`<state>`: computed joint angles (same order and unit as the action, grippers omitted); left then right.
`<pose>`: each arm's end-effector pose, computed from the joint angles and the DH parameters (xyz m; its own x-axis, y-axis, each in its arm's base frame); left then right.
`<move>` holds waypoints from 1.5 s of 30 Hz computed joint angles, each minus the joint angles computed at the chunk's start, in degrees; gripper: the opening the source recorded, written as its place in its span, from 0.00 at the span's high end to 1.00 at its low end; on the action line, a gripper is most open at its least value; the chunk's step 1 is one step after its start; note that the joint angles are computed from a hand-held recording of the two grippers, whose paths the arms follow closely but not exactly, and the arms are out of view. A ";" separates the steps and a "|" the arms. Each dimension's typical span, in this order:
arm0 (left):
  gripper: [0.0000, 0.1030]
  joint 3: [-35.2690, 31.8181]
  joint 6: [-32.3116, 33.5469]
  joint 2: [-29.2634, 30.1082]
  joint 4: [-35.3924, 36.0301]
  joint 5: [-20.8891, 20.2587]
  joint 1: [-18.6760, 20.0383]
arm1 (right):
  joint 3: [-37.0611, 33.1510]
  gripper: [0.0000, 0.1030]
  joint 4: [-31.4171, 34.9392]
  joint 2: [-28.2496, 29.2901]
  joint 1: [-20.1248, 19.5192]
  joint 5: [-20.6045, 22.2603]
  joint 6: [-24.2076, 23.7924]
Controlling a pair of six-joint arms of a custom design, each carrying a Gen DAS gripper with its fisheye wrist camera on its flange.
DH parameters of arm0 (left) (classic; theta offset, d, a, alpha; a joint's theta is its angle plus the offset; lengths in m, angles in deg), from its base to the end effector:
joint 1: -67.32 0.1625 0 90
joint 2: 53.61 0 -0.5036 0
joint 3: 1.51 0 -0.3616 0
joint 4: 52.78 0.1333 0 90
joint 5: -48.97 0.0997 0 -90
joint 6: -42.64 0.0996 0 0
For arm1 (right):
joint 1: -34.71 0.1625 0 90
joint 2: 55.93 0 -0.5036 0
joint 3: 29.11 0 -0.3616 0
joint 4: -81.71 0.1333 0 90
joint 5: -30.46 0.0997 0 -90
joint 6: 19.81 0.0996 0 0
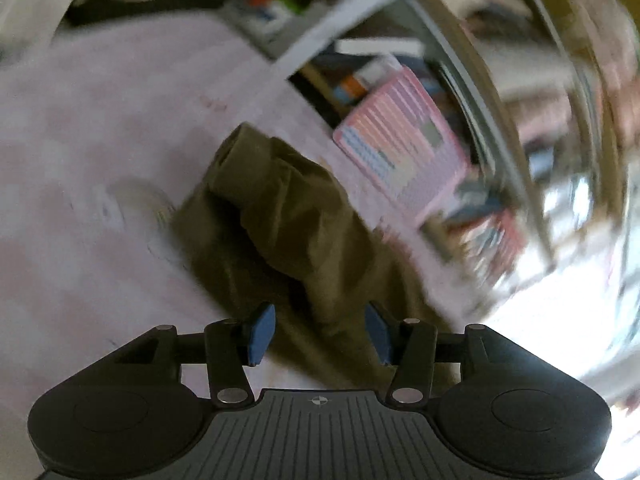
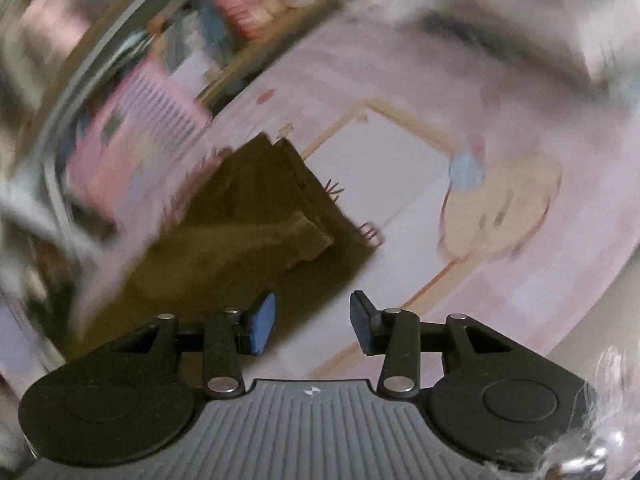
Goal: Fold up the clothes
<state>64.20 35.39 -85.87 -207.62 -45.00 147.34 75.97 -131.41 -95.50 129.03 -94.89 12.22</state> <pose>-0.0253 -0.8733 0.1991 -0.9871 0.1006 0.1244 0.0236 0.8603 -0.5092 0.1252 -0.6525 0.1949 -0.7421 0.6442 -0.1851 0.4167 0.2271 -0.8802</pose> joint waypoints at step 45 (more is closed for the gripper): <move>0.98 -3.48 -17.16 5.20 -9.61 9.54 -1.92 | -4.49 0.93 3.78 -5.55 -2.02 6.85 -4.56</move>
